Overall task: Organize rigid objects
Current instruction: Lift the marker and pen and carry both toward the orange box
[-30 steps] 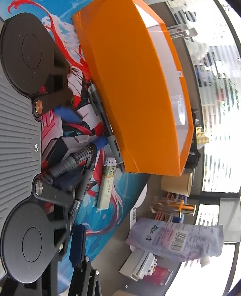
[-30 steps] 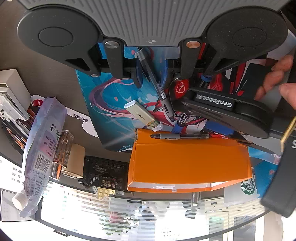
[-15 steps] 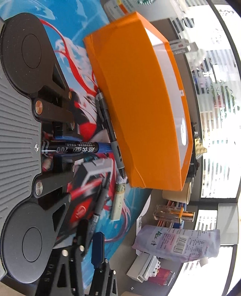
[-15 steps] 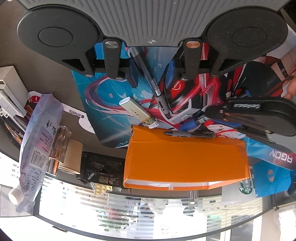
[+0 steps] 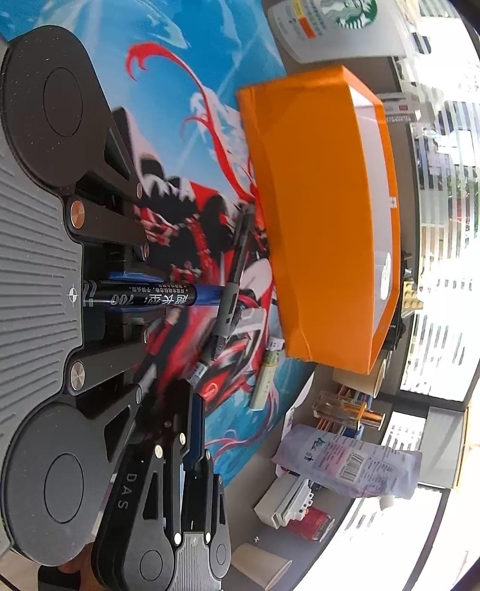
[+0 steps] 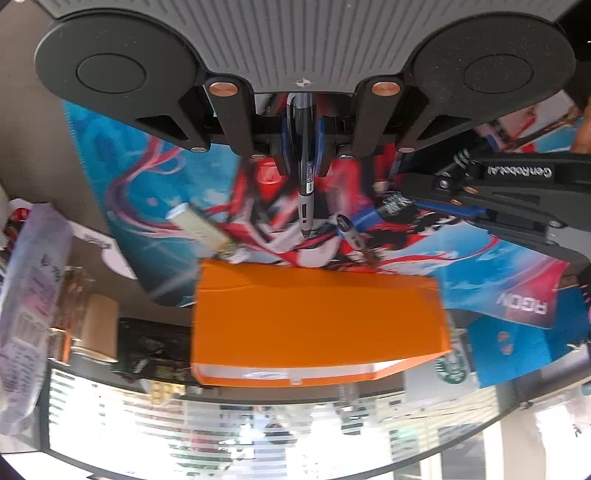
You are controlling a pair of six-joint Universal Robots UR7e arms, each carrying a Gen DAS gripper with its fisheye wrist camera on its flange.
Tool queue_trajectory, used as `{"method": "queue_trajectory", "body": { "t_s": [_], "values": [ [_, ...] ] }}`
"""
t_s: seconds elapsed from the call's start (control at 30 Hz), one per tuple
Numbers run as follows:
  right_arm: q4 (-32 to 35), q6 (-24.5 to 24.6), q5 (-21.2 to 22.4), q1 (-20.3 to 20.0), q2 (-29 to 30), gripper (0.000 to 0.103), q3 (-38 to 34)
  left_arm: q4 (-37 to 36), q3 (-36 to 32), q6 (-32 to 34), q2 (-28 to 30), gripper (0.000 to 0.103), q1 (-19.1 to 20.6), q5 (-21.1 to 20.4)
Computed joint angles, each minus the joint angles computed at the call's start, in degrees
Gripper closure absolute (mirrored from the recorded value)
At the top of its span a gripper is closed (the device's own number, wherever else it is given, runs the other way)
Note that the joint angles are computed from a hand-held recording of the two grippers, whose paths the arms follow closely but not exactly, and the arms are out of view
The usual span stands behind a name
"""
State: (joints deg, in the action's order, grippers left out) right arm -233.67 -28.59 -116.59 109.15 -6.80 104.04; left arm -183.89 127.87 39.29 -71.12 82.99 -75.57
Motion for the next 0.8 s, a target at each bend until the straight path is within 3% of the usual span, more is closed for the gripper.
{"method": "queue_trajectory", "body": {
  "t_s": [0.33, 0.57, 0.67, 0.73, 0.8],
  "values": [
    [2.98, -0.49, 2.28, 2.51, 1.29, 0.090, -2.43, 2.84, 0.67, 0.05, -5.85, 0.092, 2.75, 2.07],
    [1.23, -6.30, -3.17, 4.85, 3.31, 0.090, -5.53, -8.46, 1.78, 7.28, -5.01, 0.092, 3.33, 7.90],
    [3.75, -3.93, -0.45, 4.14, 2.78, 0.093, -4.98, 1.72, -0.04, 2.80, -7.92, 0.092, 5.25, 0.82],
    [4.20, -4.75, -1.45, 4.51, 3.52, 0.093, -6.04, 3.91, -0.35, 2.08, -8.28, 0.092, 5.15, 0.59],
    [5.07, -4.88, -2.01, 4.81, 3.74, 0.093, -6.57, 1.15, 0.29, 2.98, -7.41, 0.092, 5.08, 1.21]
  ]
}}
